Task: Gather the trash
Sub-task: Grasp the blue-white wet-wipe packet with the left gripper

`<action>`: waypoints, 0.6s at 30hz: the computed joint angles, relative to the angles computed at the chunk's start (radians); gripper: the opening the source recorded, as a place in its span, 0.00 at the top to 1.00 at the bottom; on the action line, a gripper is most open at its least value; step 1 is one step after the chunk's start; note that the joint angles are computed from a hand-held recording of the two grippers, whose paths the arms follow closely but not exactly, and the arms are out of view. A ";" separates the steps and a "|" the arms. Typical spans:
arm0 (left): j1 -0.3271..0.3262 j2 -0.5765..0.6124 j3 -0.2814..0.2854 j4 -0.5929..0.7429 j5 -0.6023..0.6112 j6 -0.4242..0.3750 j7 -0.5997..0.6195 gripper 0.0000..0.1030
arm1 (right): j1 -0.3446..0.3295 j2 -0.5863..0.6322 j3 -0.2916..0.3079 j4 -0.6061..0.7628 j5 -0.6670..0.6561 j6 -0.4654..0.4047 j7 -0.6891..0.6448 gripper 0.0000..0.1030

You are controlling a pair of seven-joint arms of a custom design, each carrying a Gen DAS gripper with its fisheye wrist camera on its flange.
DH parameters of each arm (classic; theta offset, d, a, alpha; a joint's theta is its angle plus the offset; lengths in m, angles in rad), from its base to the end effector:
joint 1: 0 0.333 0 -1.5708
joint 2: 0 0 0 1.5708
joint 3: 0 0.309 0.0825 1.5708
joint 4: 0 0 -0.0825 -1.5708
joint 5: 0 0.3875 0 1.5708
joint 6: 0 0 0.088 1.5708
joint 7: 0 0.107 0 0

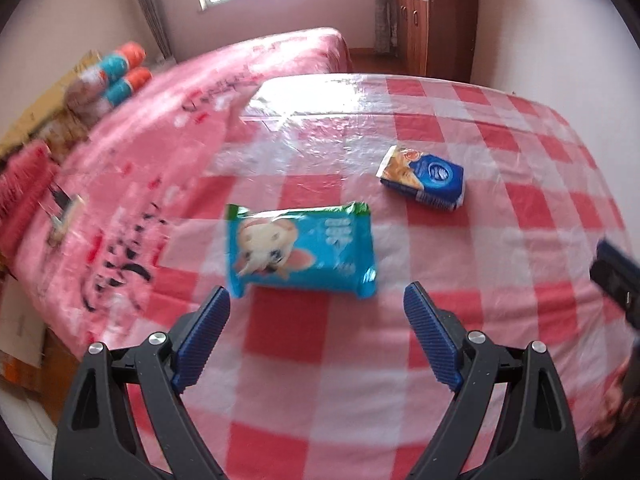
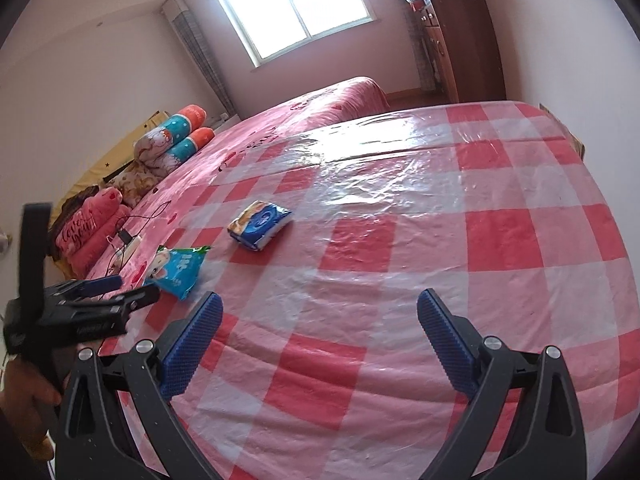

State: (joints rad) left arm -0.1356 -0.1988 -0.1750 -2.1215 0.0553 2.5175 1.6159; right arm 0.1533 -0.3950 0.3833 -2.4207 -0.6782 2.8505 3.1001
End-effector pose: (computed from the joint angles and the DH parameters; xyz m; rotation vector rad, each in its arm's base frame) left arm 0.5175 -0.1727 0.5550 -1.4727 2.2164 -0.5780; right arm 0.3893 0.2869 0.5159 -1.2722 1.8769 -0.4702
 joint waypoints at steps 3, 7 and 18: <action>-0.003 0.056 0.013 0.062 -0.091 -0.048 -0.042 0.14 | 0.005 0.003 -0.017 -0.013 0.017 0.025 -0.007 0.06; 0.002 0.075 0.026 0.071 -0.209 -0.035 -0.095 0.13 | 0.013 0.011 -0.036 -0.025 0.059 0.061 -0.038 0.06; 0.019 0.197 0.013 0.176 -0.203 -0.006 -0.274 0.13 | -0.011 0.005 -0.024 -0.061 0.154 0.135 -0.104 0.06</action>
State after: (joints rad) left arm -0.1167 -0.0014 -0.1616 -1.9451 -0.1481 2.5116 1.3419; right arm 0.1422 -0.3901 0.3597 -2.4813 -0.5243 2.9851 2.9964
